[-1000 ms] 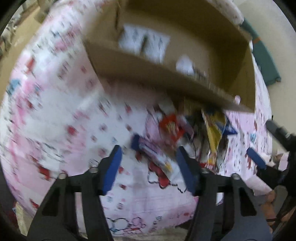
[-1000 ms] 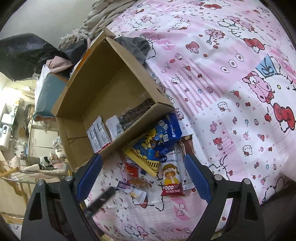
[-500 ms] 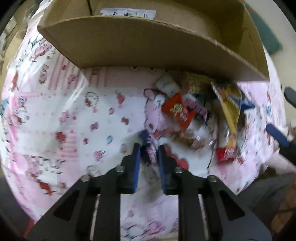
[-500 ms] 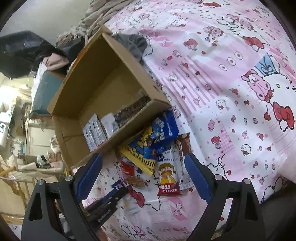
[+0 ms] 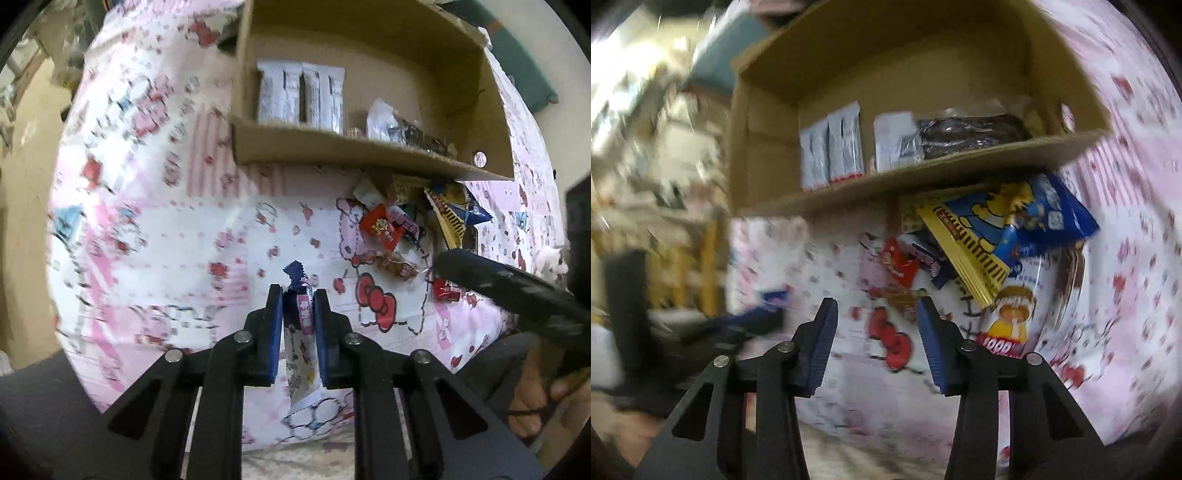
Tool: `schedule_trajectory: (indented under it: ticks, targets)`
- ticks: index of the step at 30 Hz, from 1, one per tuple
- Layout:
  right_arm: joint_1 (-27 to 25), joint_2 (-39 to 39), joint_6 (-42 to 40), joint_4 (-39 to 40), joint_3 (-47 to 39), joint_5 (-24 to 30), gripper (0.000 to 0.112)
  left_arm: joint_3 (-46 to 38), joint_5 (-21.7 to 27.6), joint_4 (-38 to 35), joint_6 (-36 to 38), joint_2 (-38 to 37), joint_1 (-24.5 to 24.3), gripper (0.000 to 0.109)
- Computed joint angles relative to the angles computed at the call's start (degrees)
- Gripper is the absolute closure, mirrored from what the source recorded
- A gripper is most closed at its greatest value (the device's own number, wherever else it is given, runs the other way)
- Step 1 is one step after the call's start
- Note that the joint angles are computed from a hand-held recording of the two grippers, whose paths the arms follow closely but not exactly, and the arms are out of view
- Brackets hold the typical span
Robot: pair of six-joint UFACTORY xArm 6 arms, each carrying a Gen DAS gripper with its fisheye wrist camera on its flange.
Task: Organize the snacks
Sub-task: 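Return both tools to the snack pile and grasp a small blue-white packet with the left tool, then grasp a clear brown-sugar candy packet with the right tool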
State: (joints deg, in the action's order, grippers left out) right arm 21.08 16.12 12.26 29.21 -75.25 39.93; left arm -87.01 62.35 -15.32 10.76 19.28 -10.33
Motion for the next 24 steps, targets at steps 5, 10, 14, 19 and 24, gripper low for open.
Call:
schedule_trajectory:
  ticks: [5, 10, 14, 19, 24]
  targets:
    - [3.0, 6.5, 4.7, -18.9, -9.0, 8.7, 0.065, -1.2, -0.3, 0.7, 2.7, -0.8, 1.5, 0.095]
    - [6.4, 11.0, 5.2, -30.9, -14.5, 14.9, 0.065, -0.7, -1.9, -1.2, 2.3, -0.4, 2.5, 0.095]
    - [7.7, 12.3, 2.3, -30.7, -15.2, 16.0, 0.093, -0.5, -2.9, -1.5, 1.5, -0.2, 2.0, 0.095]
    - [8.8, 10.5, -0.4, -27.5, -12.1, 12.7, 0.094, 0.6, -5.2, -0.6, 0.8, -0.6, 1.1, 0.095]
    - [9.0, 9.0, 1.1, -24.0, -8.4, 9.2, 0.094, 1.4, -7.0, 0.1, 0.3, -1.1, 1.2, 0.095]
